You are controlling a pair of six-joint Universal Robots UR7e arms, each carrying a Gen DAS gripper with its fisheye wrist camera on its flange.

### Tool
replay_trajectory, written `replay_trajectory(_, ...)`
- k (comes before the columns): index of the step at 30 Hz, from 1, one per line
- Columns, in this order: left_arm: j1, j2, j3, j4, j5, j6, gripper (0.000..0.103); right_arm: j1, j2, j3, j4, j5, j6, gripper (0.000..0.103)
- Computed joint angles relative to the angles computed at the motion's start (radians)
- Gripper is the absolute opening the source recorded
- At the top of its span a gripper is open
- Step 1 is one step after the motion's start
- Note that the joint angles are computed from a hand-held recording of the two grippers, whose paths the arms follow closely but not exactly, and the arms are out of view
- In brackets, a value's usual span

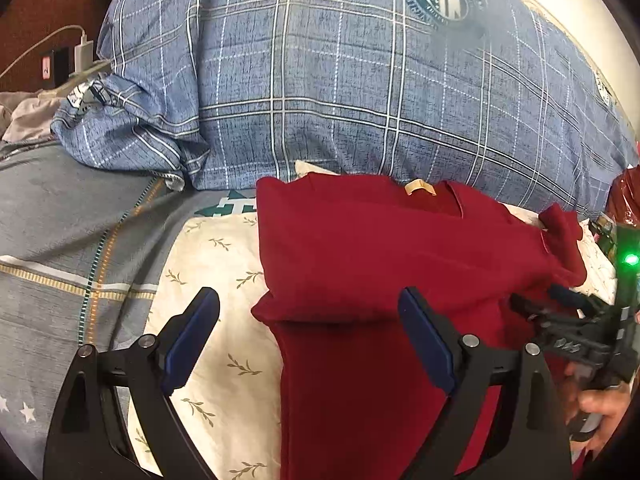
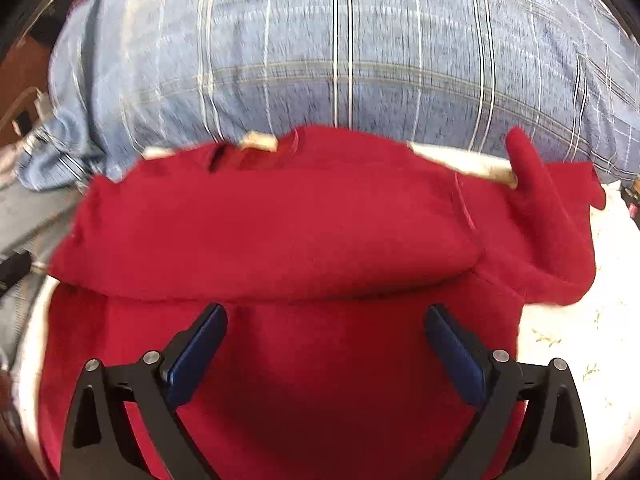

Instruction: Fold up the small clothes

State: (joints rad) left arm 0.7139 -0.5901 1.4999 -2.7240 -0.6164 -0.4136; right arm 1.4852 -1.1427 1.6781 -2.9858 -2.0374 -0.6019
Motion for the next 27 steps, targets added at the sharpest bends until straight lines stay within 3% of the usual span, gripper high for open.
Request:
replay_trajectory(6, 0.012, -0.002, -0.014, 0.007, -0.018, -0.013, 0.092, -0.032, -0.034, -0.082, -0.076, 0.027, 0.019, 0.099)
replay_trajectory(8, 0.01, 0.005, -0.02, -0.005, -0.005, 0.005, 0.092, -0.055, -0.026, -0.155, -0.052, -0.001, 0.054, 0.093)
replay_trajectory(10, 0.011, 0.012, -0.026, -0.011, 0.002, 0.02, 0.092, -0.088, -0.004, -0.257, 0.002, -0.045, 0.123, 0.078)
replay_trajectory(13, 0.019, 0.016, -0.035, 0.016, -0.013, 0.009, 0.092, -0.144, 0.032, -0.411, 0.149, -0.066, 0.251, 0.067)
replay_trajectory(19, 0.036, 0.03, -0.063, 0.059, -0.004, 0.007, 0.092, -0.233, 0.1, -0.615, 0.297, 0.016, 0.385, 0.068)
replay_trajectory(24, 0.052, 0.038, -0.093, 0.095, -0.028, 0.004, 0.092, -0.258, 0.18, -0.744, 0.352, 0.074, 0.386, 0.065)
replay_trajectory(26, 0.053, 0.047, -0.105, 0.098, -0.025, 0.023, 0.092, -0.259, 0.207, -0.785, 0.359, 0.08, 0.379, 0.035)
replay_trajectory(27, 0.053, 0.051, -0.109, 0.099, -0.017, 0.031, 0.092, -0.26, 0.215, -0.801, 0.367, 0.089, 0.368, 0.006)
